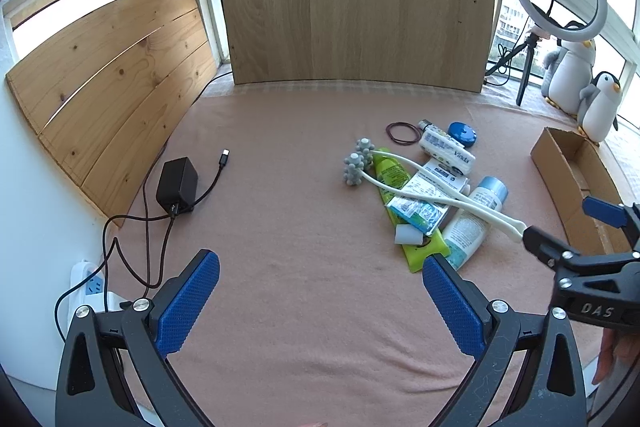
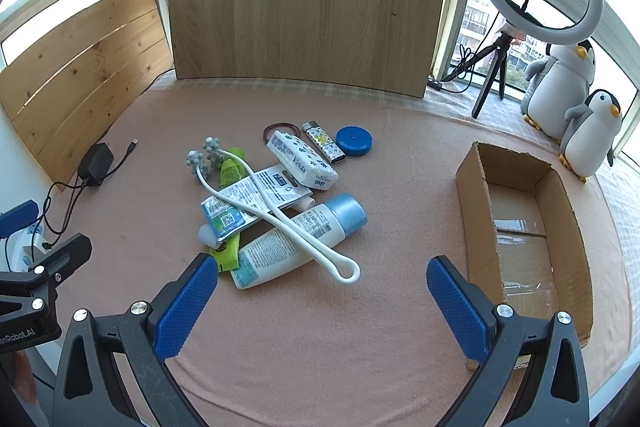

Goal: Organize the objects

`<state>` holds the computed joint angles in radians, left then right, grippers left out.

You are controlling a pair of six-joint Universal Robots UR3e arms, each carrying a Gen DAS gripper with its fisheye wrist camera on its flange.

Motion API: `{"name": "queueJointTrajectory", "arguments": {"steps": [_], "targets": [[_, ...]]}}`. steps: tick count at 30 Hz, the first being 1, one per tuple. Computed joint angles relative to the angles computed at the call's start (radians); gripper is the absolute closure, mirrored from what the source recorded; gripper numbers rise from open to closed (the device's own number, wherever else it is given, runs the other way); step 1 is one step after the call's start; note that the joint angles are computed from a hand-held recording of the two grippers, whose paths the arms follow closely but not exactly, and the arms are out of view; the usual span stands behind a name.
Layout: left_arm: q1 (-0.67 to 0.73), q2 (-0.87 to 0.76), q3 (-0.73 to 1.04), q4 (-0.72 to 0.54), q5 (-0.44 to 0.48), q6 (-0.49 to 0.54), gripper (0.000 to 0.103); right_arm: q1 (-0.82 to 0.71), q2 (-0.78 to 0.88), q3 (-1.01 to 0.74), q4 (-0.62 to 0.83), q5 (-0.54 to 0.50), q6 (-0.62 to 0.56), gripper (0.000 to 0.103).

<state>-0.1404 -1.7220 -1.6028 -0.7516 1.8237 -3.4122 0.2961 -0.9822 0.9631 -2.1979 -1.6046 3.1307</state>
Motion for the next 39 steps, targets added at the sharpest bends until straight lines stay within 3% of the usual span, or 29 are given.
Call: {"name": "queueJointTrajectory", "arguments": {"steps": [4, 7, 15, 20, 23, 25, 27, 33, 36, 39], "targets": [[0.020, -0.008, -0.011, 0.015, -0.021, 0.007, 0.000, 0.003, 0.090, -0.069, 0.048, 0.012, -0.080, 0.000], [0.053, 0.000, -0.048, 0.037, -0.062, 0.011, 0.000, 0.000, 0.144, -0.058, -0.009, -0.001, -0.158, 0.000], [0.096, 0.012, -0.107, 0.066, -0.048, 0.022, 0.000, -0.029, 0.295, -0.207, 0.010, -0.031, -0.265, 0.014], [0.118, 0.027, -0.118, 0.068, -0.061, 0.026, 0.000, -0.046, 0.320, -0.269, 0.054, 0.033, -0.301, 0.018], [0.118, 0.031, -0.119, 0.071, -0.058, 0.026, 0.000, -0.053, 0.319, -0.279, 0.078, 0.071, -0.320, 0.032], [0.113, 0.032, -0.122, 0.077, -0.050, 0.031, 0.000, -0.058, 0.317, -0.283, 0.095, 0.099, -0.335, 0.048], [0.112, 0.035, -0.132, 0.095, -0.052, 0.040, 0.000, -0.055, 0.309, -0.275, 0.102, 0.111, -0.343, 0.073], [0.117, 0.022, -0.180, 0.158, -0.058, 0.033, 0.000, -0.037, 0.246, -0.161, 0.084, 0.147, -0.371, 0.090], [0.120, -0.010, -0.188, 0.176, -0.090, 0.021, 0.000, -0.015, 0.170, -0.018, 0.019, 0.150, -0.354, 0.090], [0.149, -0.039, -0.216, 0.214, -0.196, -0.011, 0.000, 0.002, 0.076, 0.149, -0.037, 0.175, -0.347, 0.090]]}}
